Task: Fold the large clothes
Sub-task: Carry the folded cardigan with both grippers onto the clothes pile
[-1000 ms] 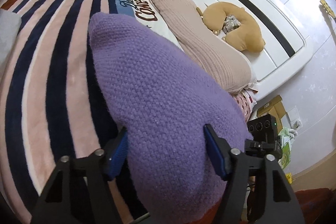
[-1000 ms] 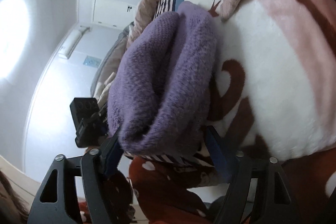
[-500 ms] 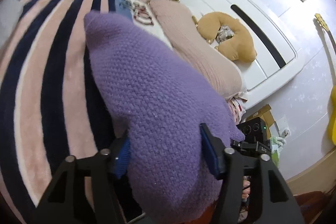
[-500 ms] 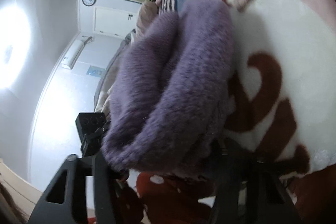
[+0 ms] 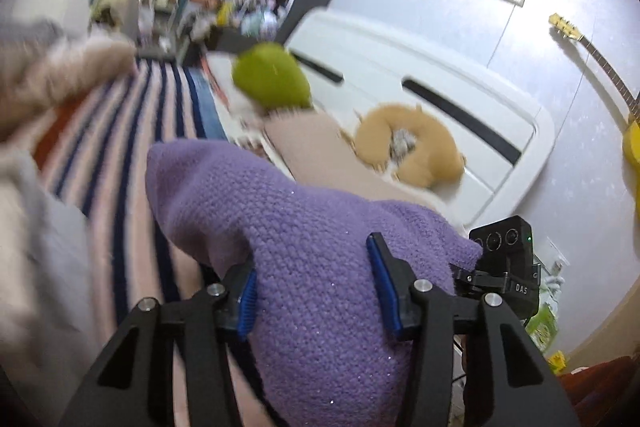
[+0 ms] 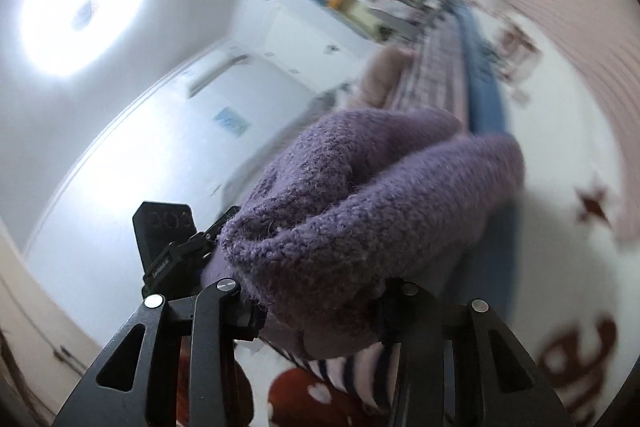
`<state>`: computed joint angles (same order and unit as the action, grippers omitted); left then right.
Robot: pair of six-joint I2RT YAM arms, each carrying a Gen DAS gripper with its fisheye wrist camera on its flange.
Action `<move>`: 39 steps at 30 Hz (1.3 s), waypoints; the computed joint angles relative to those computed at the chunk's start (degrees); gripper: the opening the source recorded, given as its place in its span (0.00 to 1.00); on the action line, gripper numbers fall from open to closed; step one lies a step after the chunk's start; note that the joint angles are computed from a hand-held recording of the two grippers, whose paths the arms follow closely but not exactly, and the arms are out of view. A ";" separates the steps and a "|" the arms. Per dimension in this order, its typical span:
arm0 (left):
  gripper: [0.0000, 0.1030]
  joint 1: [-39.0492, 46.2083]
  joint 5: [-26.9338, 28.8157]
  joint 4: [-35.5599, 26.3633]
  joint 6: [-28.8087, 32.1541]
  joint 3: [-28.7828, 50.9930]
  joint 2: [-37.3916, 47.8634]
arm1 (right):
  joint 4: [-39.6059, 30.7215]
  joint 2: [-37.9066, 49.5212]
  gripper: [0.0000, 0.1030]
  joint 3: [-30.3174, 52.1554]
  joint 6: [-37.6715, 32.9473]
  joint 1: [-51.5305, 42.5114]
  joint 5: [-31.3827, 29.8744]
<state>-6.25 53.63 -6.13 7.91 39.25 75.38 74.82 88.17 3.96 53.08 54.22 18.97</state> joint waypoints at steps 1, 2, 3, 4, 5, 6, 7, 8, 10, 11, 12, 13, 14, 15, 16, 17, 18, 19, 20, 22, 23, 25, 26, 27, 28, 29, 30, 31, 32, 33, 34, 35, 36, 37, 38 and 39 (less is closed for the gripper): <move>0.45 3.17 1.36 -3.56 2.28 2.08 -1.36 | -5.27 -2.35 0.33 3.76 -1.85 -1.13 -2.24; 0.45 6.38 2.84 -6.58 4.15 4.09 -2.69 | -9.94 -3.31 0.33 8.41 -3.92 -2.42 -4.93; 0.44 10.85 5.36 -10.84 6.88 7.10 -3.64 | -13.37 -3.41 0.33 12.67 -5.51 -3.68 -7.54; 0.44 14.41 7.47 -14.12 9.26 9.63 -3.91 | -15.92 -2.39 0.33 17.17 -6.87 -4.21 -9.62; 0.44 18.22 9.60 -17.76 12.22 12.54 -3.86 | -18.73 -0.60 0.33 22.71 -8.53 -4.39 -11.67; 0.44 22.33 11.71 -22.10 15.82 16.20 -3.37 | -20.55 1.27 0.33 27.05 -9.76 -4.02 -12.58; 0.44 26.48 13.79 -26.87 19.38 20.61 -2.05 | -23.25 3.30 0.33 32.47 -10.98 -4.02 -13.93; 0.44 30.26 15.62 -31.47 22.72 25.23 -0.06 | -26.82 6.24 0.33 39.64 -12.64 -3.94 -15.64; 0.44 36.20 18.28 -39.44 28.69 33.68 4.82 | -32.10 11.85 0.32 50.88 -14.89 -3.54 -17.45; 0.44 38.75 19.15 -42.46 31.55 37.40 7.56 | -34.68 14.60 0.32 56.10 -15.74 -3.40 -18.11; 0.44 40.87 19.43 -45.21 33.92 41.13 10.78 | -37.45 18.01 0.32 61.78 -16.49 -3.29 -18.72; 0.45 42.60 19.01 -46.95 35.31 44.53 14.12 | -40.99 22.34 0.32 68.69 -16.67 -3.20 -19.32; 0.45 43.61 17.18 -45.10 34.22 46.46 17.03 | -44.16 25.59 0.32 73.81 -16.75 -3.09 -19.65; 0.45 44.18 14.31 -42.25 32.05 47.52 20.14 | -48.22 29.83 0.32 79.95 -16.61 -3.07 -20.12; 0.45 44.22 11.78 -40.85 30.62 48.55 23.23 | -52.02 33.88 0.32 85.46 -16.11 -2.94 -20.38; 0.45 44.00 7.97 -39.43 29.27 49.97 27.85 | -56.61 38.80 0.32 91.81 -15.36 -2.96 -20.96; 0.45 43.85 5.68 -38.64 28.76 50.77 30.91 | -60.01 43.28 0.32 96.70 -14.43 -3.02 -21.71; 0.45 43.92 4.12 -38.36 28.39 52.13 34.98 | -62.72 48.22 0.32 101.86 -13.17 -3.01 -22.35; 0.45 44.63 5.24 -39.51 28.22 54.34 39.38 | -63.78 50.73 0.32 104.15 -12.29 -2.99 -22.50; 0.46 47.03 10.88 -45.58 30.48 60.89 47.29 | -60.96 53.65 0.33 104.92 -11.02 -3.05 -24.63; 0.46 47.91 12.82 -47.63 31.91 62.82 49.13 | -58.52 54.01 0.33 104.07 -11.17 -2.87 -25.61; 0.47 48.66 13.15 -49.57 34.78 63.80 49.70 | -60.25 54.06 0.32 105.48 -13.19 -2.22 -24.99; 0.47 48.78 12.57 -48.52 34.71 63.09 48.99 | -62.84 54.34 0.32 107.60 -14.57 -1.59 -23.68; 0.47 48.84 12.16 -47.89 34.16 62.60 48.21 | -64.76 54.57 0.32 109.32 -15.43 -1.17 -22.74; 0.46 48.91 12.10 -48.27 33.53 63.56 48.33 | -67.32 56.61 0.32 113.92 -16.21 -2.39 -23.49; 0.46 49.07 12.24 -48.55 33.32 64.09 48.41 | -67.42 57.65 0.33 115.94 -16.30 -2.87 -24.15; 0.46 49.12 12.24 -48.22 32.64 64.62 48.40 | -66.56 57.38 0.33 115.08 -16.19 -2.89 -24.58; 0.46 48.99 11.74 -46.89 31.47 63.75 47.55 | -66.47 57.62 0.33 115.65 -15.98 -2.73 -24.94; 0.46 49.75 11.13 -48.66 32.93 63.92 47.36 | -66.70 58.04 0.33 116.30 -15.77 -2.60 -25.24; 0.47 49.48 10.12 -49.29 32.93 64.53 47.56 | -66.84 57.95 0.33 115.75 -15.98 -2.56 -25.19; 0.49 49.46 9.54 -49.10 33.12 63.96 47.15 | -67.84 58.42 0.33 116.35 -16.57 -2.54 -25.00; 0.51 49.61 9.34 -47.28 33.11 61.91 46.17 | -67.95 58.19 0.34 115.96 -16.86 -2.43 -24.86; 0.56 49.59 9.48 -44.96 32.43 58.63 44.08 | -66.98 57.47 0.36 114.28 -16.66 -2.51 -25.04; 0.59 49.94 9.87 -43.32 31.83 56.62 42.78 | -64.85 56.28 0.40 111.18 -15.92 -2.79 -25.69; 0.64 50.15 9.90 -41.65 30.81 54.92 41.58 | -63.57 55.48 0.41 109.10 -14.85 -3.21 -26.63; 0.66 50.38 9.69 -40.23 30.11 52.94 39.93 | -63.65 54.58 0.43 108.06 -14.52 -3.37 -27.07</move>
